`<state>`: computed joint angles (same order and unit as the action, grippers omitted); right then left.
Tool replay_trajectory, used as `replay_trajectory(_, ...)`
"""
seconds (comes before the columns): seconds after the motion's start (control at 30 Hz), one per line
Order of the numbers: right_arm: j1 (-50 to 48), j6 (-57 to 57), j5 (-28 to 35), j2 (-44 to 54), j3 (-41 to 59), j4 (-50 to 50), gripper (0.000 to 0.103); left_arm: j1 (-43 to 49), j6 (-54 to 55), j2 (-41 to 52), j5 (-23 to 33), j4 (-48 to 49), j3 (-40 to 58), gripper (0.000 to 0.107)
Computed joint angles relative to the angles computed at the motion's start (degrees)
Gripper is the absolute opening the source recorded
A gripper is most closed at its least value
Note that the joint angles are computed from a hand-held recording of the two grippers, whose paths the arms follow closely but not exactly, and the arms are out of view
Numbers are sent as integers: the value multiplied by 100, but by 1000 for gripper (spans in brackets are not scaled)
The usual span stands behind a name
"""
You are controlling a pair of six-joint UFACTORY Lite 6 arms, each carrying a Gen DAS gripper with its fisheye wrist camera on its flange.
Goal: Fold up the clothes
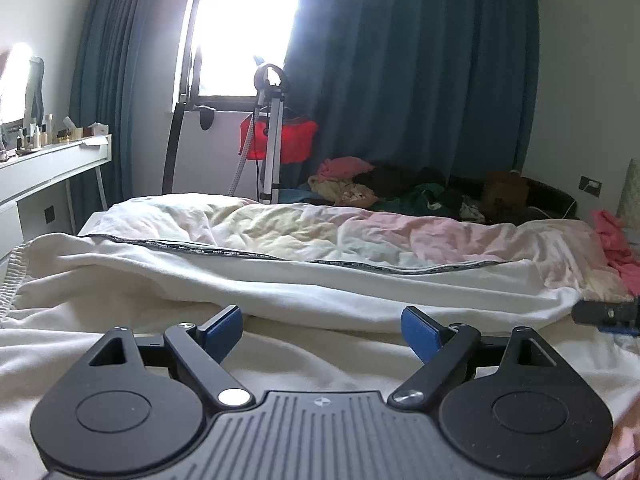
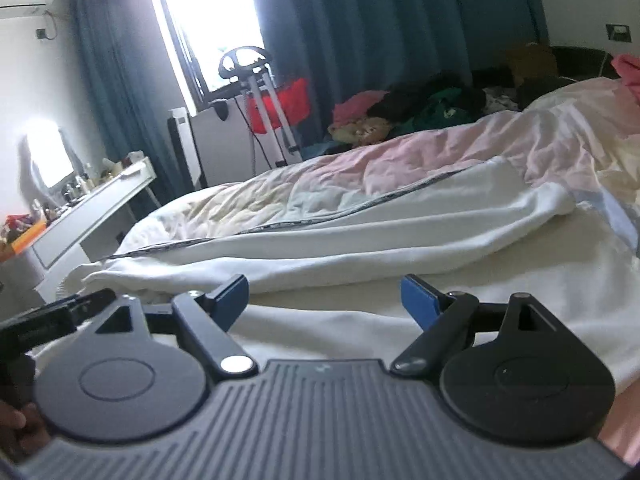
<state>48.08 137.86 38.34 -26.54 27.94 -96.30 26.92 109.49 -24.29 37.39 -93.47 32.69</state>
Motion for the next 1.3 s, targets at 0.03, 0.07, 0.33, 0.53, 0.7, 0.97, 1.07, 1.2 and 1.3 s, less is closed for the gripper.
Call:
replay_trajectory(0.03,3,219,50,18,-35,-277,85,-2,27,-64,-25,-1,-64,88)
replay_trajectory(0.07,3,434,106,38,-69,-551,85,-12,46,-106,-66,-6,-114,88)
replay_trajectory(0.33,643,1595,1489,-365,-665,-1497,85,-256,-238,65,-659,75,-68,88)
replay_trajectory(0.53,319,1700,1273,-656,-867,-1598,85,-262,-539,244,-1045,331,100,89)
replay_trajectory(0.7,80,1298,914,-626,-715,-1214,85,-211,-2828,914,-1272,2616,1019,88)
replay_trajectory(0.97,-597,2274,113,-1391,-1169,-1528,84,1443,-7411,2754,827,5848,3947,89)
replay_trajectory(1.07,-817,2437,-81,-1650,-1294,-1474,83,2197,-8649,3780,1943,6270,5339,89)
replay_trajectory(1.2,-632,2007,271,-1803,-1287,-799,81,2825,-9519,4703,2463,6852,6491,89)
replay_trajectory(1.3,-546,1636,532,-1874,-1316,-324,81,3193,-9833,5145,2636,6986,6934,89)
